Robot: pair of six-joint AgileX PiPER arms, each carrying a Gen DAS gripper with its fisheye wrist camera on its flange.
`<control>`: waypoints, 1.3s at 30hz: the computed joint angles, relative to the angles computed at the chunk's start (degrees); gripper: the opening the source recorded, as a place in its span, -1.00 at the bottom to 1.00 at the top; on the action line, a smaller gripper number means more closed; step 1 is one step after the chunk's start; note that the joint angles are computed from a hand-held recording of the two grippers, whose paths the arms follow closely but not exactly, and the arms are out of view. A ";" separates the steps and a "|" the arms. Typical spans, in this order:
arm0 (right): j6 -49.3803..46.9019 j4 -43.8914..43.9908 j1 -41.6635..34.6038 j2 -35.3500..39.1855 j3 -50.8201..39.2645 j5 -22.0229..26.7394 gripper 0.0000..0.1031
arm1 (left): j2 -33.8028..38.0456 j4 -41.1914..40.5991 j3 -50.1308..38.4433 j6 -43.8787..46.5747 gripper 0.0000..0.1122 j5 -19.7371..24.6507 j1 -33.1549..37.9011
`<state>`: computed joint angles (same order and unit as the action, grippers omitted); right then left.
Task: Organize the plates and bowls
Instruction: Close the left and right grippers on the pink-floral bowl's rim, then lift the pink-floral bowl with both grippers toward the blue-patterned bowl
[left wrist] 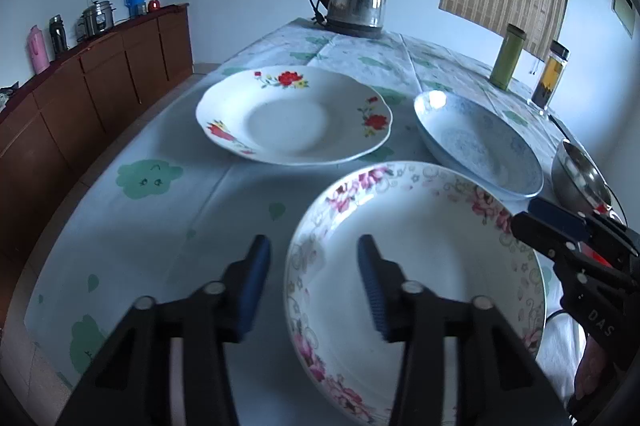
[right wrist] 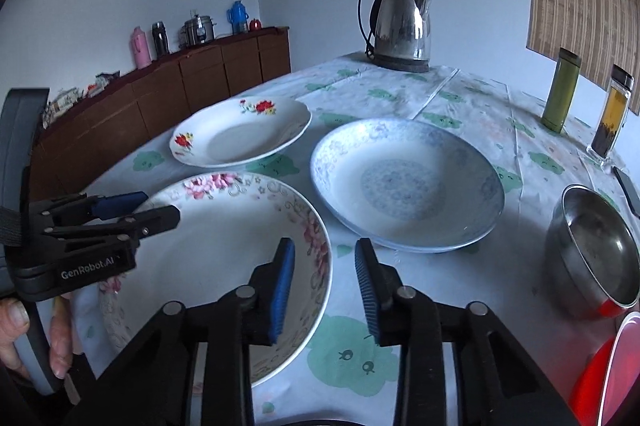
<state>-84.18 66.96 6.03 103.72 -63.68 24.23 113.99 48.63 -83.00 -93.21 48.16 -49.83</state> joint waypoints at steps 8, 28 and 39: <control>4.82 -5.83 0.67 1.80 -1.77 0.60 -0.57 | 0.16 -1.21 0.63 0.64 -0.53 -1.27 0.40; 9.93 -10.85 -0.29 4.55 -4.81 4.25 -0.70 | 0.62 -0.32 0.37 0.06 -0.53 0.00 -0.19; 7.52 -6.99 -1.25 3.92 -4.31 4.02 -0.73 | 1.81 2.91 -3.10 0.00 -0.53 3.88 -1.82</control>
